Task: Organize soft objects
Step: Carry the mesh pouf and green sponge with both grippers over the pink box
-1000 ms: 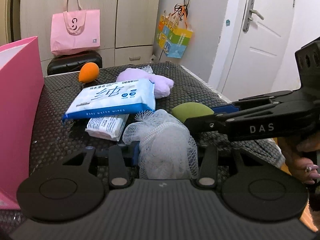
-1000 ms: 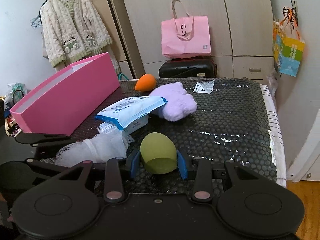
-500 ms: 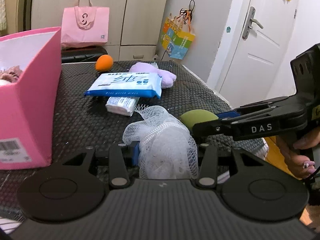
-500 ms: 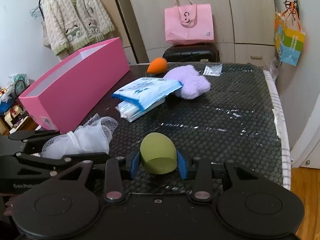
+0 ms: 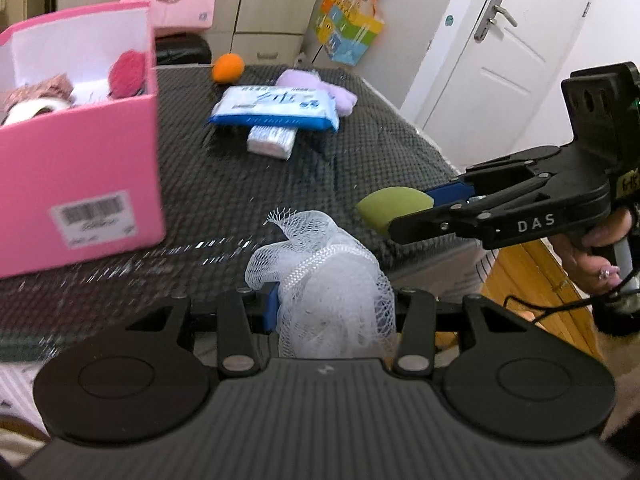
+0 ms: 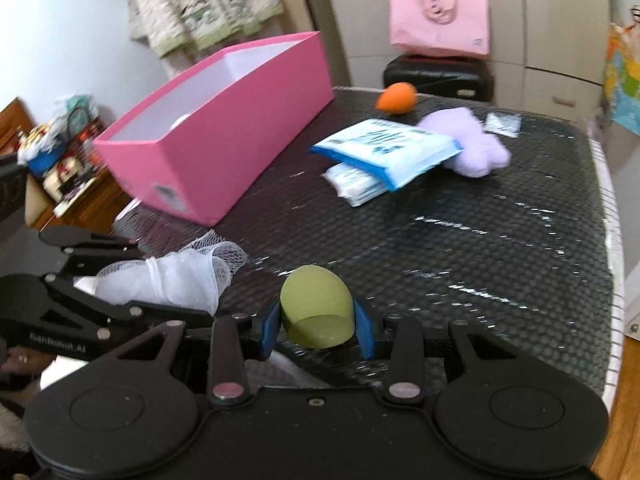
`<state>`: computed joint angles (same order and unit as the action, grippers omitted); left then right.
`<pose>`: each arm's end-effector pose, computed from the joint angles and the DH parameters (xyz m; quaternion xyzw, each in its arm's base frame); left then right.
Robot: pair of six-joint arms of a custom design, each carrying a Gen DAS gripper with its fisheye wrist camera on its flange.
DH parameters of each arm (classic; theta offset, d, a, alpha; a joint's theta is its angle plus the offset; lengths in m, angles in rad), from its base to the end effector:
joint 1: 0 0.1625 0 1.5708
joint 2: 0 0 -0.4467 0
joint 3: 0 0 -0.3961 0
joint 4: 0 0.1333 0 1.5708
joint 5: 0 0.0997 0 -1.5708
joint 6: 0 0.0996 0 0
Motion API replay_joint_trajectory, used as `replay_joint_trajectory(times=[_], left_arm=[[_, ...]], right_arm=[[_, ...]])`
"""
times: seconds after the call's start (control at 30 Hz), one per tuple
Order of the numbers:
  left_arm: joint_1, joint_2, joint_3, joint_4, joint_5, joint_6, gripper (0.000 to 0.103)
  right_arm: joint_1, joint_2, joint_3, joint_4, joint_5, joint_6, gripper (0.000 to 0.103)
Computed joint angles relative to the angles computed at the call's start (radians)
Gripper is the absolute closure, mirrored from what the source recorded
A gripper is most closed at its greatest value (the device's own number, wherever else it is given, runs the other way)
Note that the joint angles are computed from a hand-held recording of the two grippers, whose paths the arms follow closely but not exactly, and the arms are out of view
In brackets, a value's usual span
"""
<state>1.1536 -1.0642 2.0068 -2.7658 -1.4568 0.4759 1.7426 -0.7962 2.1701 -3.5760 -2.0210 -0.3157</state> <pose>-0.0991 -0.5804 0.1617 0.4213 0.8964 -0.1239 0.0602 0.1781 -0.5002 0.0798 0.1564 -0.9159 0.2866 0.2334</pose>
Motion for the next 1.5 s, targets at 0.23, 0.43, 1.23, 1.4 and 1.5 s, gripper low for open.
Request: replay_joint_trajectory(times=[0.23,0.43,1.23,1.4,1.5], left_arm=[[0.017,-0.074,-0.011,0.137,0.020,-0.014,0.060],[0.018,-0.139,-0.018,0.210,0.036,-0.011,0.060],[-0.003,-0.177,-0.122,0.037,0.120,0.039,0.059],[0.007,-0.096,-0.217,0.026,0.123,0.032,0.058],[0.018,-0.042,-0.275,0.028,0.132,0.023,0.058]], right_arm=[[0.048,-0.009,-0.031,0.129,0.026,0.001,0.059],[0.086,-0.016,-0.077,0.267,0.075,0.002,0.059],[0.172,0.083,-0.343,0.340,0.163,-0.127,0.059],[0.163,0.130,-0.436,0.313,0.172,-0.153,0.059],[0.157,0.168,-0.501,0.288,0.153,-0.169,0.059]])
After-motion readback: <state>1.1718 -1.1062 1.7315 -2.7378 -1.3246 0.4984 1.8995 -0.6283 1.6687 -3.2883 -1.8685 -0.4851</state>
